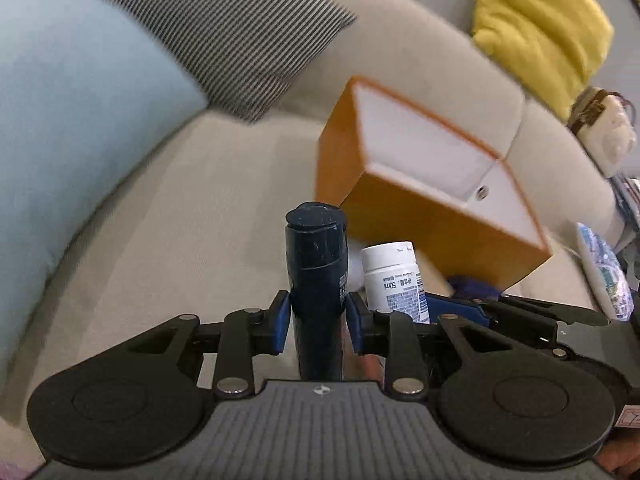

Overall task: Organize rigid objects
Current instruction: 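Lift both items and lower them into the orange box with both grippers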

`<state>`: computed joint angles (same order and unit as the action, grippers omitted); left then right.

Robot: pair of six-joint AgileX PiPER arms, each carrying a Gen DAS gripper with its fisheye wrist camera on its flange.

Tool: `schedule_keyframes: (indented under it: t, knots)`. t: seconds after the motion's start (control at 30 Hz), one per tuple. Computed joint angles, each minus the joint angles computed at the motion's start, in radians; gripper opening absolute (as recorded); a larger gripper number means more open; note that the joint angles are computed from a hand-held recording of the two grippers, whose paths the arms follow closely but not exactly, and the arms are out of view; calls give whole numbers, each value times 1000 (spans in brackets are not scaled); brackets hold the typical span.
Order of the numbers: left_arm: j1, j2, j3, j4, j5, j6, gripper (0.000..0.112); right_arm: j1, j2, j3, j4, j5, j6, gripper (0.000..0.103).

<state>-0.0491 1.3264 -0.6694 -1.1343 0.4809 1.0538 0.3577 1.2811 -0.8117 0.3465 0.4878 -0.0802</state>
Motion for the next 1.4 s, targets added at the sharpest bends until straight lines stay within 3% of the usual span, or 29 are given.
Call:
schedule_keyframes:
  t: [0.2,0.37,0.5,0.6,0.87,1.1,1.33,1.37,1.4]
  knots:
    - [-130,-20,-159,190,-18,-209,33,-80,-77,-80,-53,53,-11,47]
    - [-233,69,-379,366,-12,-369,32,-218,-62,-198,13,102,-124,47]
    - [-277,211,-604,493,63,-489,32,-281,24,-318,-13,100,-158,47]
    - [-305,349,-771,609,132,-593,32,-356,126,-419,32,149,-210,47]
    - [-350,642,-1058,767,268,-726,32,-432,387,-546,95,197,-275,47]
    - [-358,823,-1275,903,388,-827,32,-433,527,-609,106,241,-296,47]
    - [-406,940,-1447,1059,434,-916,32,-418,661,-742,45,287,-207,48]
    - [-411,959,-1471,1079,436,-929,32,-416,682,-773,31,301,-192,43]
    - [-417,970,-1478,1100,426,-939,32,-415,687,-771,29,306,-193,24]
